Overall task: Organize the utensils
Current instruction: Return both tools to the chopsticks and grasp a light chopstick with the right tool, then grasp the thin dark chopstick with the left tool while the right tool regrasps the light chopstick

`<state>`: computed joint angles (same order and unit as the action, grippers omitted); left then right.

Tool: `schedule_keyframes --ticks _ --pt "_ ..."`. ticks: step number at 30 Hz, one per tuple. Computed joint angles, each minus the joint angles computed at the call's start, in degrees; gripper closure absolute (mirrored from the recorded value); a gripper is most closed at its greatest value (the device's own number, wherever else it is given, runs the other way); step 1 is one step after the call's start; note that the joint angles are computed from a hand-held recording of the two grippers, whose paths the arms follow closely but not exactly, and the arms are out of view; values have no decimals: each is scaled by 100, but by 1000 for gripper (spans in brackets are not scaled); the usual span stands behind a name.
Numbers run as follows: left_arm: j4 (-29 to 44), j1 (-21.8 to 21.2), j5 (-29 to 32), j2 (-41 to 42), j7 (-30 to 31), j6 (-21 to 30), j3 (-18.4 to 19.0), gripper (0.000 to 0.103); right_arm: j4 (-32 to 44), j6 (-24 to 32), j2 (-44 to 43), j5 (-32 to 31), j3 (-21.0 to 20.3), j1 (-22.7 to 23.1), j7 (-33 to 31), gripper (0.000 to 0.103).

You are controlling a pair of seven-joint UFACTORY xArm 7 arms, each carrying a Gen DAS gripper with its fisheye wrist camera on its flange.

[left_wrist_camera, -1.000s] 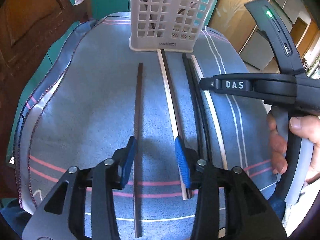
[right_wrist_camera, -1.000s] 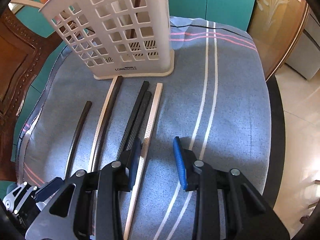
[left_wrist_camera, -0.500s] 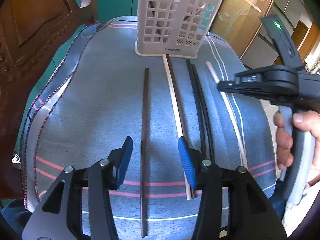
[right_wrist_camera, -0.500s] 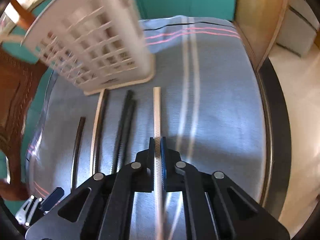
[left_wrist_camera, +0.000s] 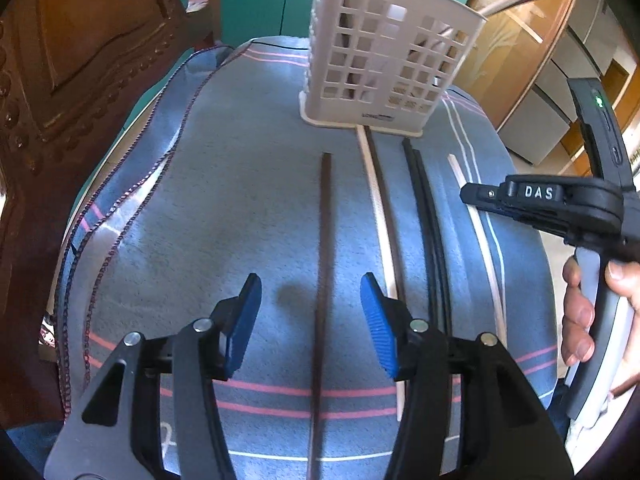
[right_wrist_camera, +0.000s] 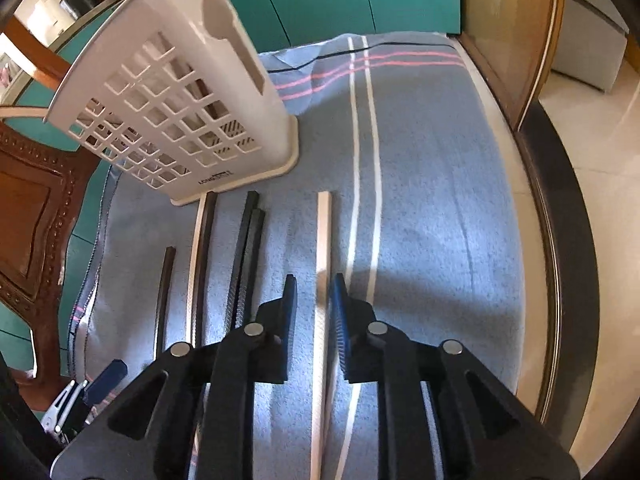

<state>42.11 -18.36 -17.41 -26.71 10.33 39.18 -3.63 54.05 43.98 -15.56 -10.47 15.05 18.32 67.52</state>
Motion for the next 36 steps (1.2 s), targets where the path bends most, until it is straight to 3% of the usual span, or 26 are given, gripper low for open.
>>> schedule_keyframes --ticks 6,17,27,36 --pt "240 6 182 373 -158 -11 -165 48 264 179 284 -265 90 32 162 75" --pt "178 -75 480 458 -310 -148 -302 44 233 165 294 -368 22 108 204 74" --pt "178 -46 695 534 -288 -273 -322 41 505 670 514 -948 139 230 470 74" --pt "232 18 940 661 -405 -454 -370 41 473 631 515 -1095 118 311 617 74"
